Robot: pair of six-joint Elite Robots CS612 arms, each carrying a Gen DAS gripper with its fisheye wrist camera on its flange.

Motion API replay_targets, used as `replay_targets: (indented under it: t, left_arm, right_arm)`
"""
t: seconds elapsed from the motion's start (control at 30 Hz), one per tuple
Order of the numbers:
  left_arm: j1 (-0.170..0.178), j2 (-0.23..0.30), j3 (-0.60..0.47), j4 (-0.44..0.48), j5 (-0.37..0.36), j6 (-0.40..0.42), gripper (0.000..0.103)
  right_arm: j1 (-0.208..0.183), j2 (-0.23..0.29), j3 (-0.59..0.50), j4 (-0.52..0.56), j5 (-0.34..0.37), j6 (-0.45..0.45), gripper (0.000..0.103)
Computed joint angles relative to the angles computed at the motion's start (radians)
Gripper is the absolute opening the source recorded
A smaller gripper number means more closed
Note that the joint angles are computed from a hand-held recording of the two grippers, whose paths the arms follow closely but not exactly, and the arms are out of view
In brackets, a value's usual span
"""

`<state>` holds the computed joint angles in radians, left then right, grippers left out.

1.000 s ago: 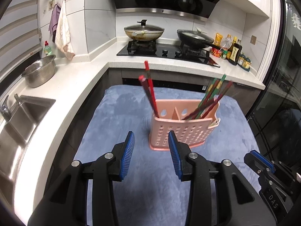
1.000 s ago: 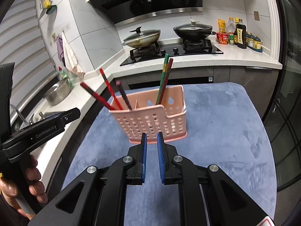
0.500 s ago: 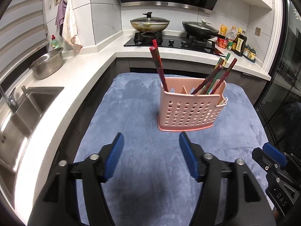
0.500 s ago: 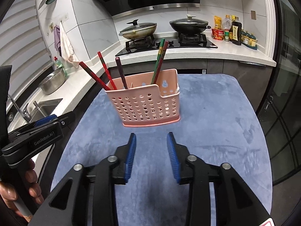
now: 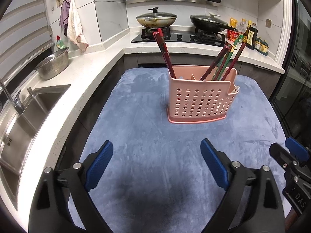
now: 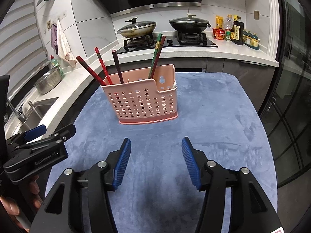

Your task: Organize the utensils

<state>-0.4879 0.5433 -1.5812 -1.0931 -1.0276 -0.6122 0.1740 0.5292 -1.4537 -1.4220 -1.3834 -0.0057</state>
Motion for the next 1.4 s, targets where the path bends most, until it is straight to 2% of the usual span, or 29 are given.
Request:
replay_targets:
  t: [0.07,0.17,0.33,0.5,0.57,0.67,0.73,0.83,0.93,1.2,1.23,1.4]
  left_arm:
    - [0.0,-0.001,0.001,0.006,0.001,-0.004,0.09]
    - [-0.002,-0.001,0.001,0.014,0.004,-0.009,0.092]
    - [-0.004,-0.001,0.002,0.031,0.01,-0.015,0.093]
    - [-0.003,-0.001,0.003,0.037,0.008,-0.018,0.094]
    - [-0.003,-0.001,0.003,0.039,0.009,-0.022,0.094]
    - [-0.003,-0.001,0.003,0.044,0.011,-0.028,0.094]
    - [-0.002,-0.001,0.004,0.047,0.015,-0.032,0.095]
    - [-0.001,-0.002,0.007,0.051,0.015,-0.037,0.095]
    - [-0.001,-0.003,0.008,0.056,0.013,-0.04,0.095]
    - [-0.001,-0.005,0.012,0.067,0.02,-0.043,0.096]
    - [-0.002,-0.005,0.013,0.068,0.024,-0.045,0.096]
    - [-0.002,-0.005,0.012,0.073,0.029,-0.048,0.096]
  right_arm:
    - [0.003,0.003,-0.003,-0.009,-0.026,-0.001,0.055]
    - [0.001,0.005,-0.007,-0.009,-0.021,-0.001,0.06]
    - [-0.005,0.005,-0.006,0.005,0.011,0.012,0.061]
    - [-0.005,0.005,-0.003,0.003,0.003,0.013,0.061]
    - [-0.005,0.007,-0.004,-0.007,0.002,0.018,0.069]
    - [-0.005,0.008,-0.004,-0.009,0.0,0.022,0.072]
    - [-0.005,0.008,-0.002,-0.007,-0.002,0.019,0.078]
    - [-0.006,0.008,-0.002,-0.005,-0.001,0.023,0.079]
    - [-0.005,0.008,-0.001,-0.004,-0.005,0.021,0.085]
    - [-0.001,0.01,-0.001,0.006,-0.023,0.013,0.088]
    - [-0.001,0.009,-0.001,0.01,-0.024,0.01,0.097]
    - [0.0,0.008,0.002,0.02,-0.021,0.005,0.096]
